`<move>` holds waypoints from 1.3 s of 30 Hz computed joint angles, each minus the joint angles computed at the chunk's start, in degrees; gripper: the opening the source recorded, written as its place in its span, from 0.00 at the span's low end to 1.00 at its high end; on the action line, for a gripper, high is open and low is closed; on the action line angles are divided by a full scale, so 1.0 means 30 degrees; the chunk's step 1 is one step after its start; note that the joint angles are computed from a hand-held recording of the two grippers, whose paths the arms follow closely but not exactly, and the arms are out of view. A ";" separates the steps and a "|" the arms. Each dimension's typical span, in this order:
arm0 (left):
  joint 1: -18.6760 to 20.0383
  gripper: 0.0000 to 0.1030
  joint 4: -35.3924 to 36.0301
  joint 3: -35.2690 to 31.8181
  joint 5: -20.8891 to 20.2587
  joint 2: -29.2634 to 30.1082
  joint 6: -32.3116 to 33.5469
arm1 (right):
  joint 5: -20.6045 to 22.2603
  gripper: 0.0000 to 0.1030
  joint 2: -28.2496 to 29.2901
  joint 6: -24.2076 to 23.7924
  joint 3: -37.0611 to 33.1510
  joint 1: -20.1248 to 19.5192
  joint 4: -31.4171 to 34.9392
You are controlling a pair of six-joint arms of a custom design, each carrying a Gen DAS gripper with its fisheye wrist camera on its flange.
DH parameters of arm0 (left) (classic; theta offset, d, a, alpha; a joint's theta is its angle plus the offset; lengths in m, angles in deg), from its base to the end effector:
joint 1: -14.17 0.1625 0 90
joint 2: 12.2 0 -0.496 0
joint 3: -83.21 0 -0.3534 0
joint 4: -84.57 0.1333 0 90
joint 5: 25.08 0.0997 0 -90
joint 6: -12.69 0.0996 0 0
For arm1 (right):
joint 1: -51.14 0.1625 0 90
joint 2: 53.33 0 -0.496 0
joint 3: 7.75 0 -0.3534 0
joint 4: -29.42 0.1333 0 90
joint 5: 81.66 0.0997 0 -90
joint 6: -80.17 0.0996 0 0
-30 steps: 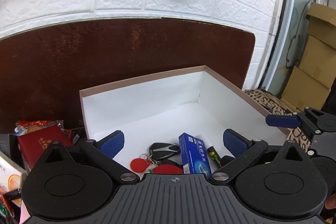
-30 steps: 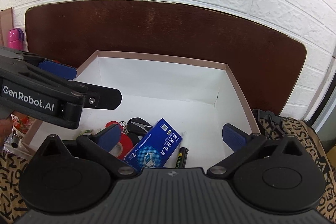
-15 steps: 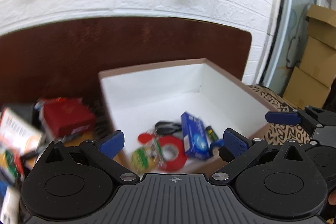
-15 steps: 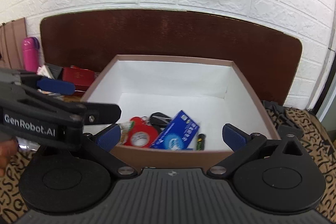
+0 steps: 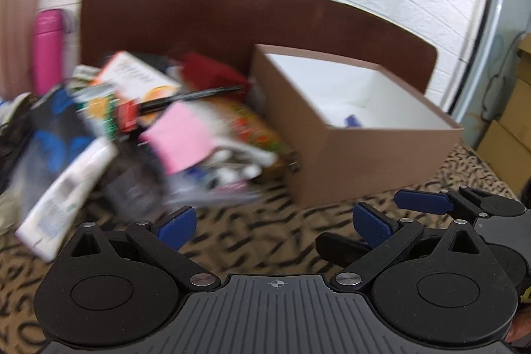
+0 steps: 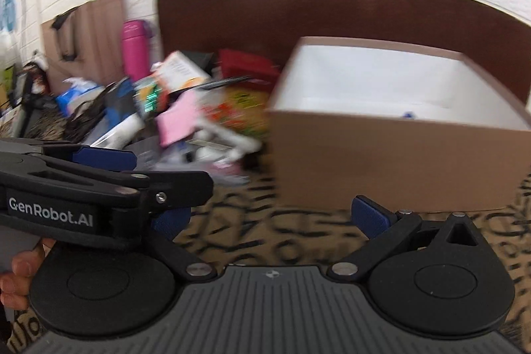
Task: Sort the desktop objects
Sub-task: 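Move both open tools back from the box to the pile, then reach the left tool into the pile and grasp the white bottle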
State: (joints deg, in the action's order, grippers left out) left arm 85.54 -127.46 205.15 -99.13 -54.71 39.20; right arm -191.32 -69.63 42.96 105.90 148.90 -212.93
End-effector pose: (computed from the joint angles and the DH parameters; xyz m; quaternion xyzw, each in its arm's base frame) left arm -0.0294 -0.5902 0.1472 0.3076 0.8714 -0.3500 0.1537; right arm 0.1751 -0.5462 -0.0209 0.2614 -0.8377 0.4015 0.2621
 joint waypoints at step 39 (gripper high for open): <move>0.3922 0.55 0.9700 -0.7190 0.0026 -0.1348 0.2975 | 0.4146 0.73 0.4218 0.1616 -0.8262 0.1310 0.8575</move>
State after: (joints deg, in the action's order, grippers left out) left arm 97.31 -98.36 183.58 -99.05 -58.76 48.13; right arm -178.88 -56.98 47.81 81.11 152.83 -187.20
